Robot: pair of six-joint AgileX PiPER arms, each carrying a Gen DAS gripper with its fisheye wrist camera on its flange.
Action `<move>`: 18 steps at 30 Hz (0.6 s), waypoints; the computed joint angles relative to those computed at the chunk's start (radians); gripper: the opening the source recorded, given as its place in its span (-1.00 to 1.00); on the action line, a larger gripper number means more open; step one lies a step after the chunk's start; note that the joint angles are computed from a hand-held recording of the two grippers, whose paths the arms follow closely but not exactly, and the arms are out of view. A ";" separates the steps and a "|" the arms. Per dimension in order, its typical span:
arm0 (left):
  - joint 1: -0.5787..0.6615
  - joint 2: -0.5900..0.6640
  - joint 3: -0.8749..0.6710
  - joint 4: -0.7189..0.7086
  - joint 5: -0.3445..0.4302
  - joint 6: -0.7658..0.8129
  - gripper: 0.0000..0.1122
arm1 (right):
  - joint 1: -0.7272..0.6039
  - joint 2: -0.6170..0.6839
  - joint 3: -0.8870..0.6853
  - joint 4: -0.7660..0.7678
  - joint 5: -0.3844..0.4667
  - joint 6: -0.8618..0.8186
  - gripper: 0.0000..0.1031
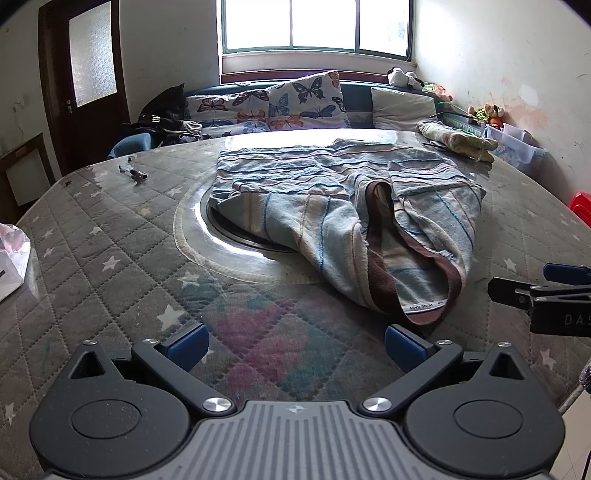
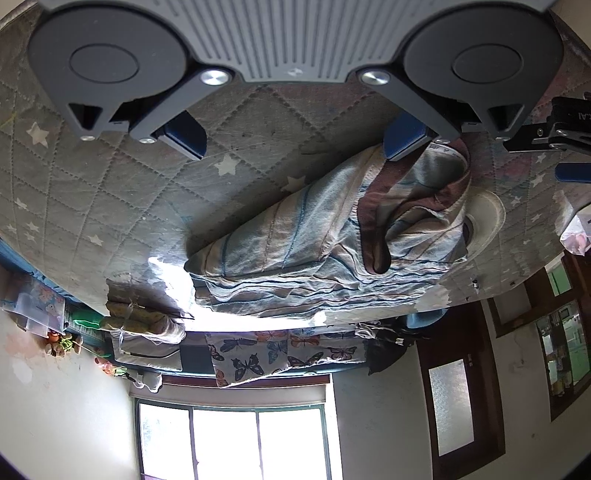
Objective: Fold clothes
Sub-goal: 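Approach the crumpled striped towel with both open grippers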
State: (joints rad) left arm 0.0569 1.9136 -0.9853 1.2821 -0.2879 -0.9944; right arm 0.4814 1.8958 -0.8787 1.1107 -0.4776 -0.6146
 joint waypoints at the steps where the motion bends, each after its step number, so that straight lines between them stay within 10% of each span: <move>1: -0.001 -0.003 0.002 -0.001 0.002 0.000 0.84 | 0.001 -0.002 0.001 -0.005 0.000 0.003 1.00; 18: -0.032 -0.011 0.002 0.026 0.036 -0.033 0.84 | 0.006 -0.008 0.001 -0.029 0.008 0.012 1.00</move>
State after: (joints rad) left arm 0.0246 1.9030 -0.9836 1.3083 -0.2516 -1.0279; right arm 0.4872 1.8876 -0.8777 1.0819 -0.4693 -0.6030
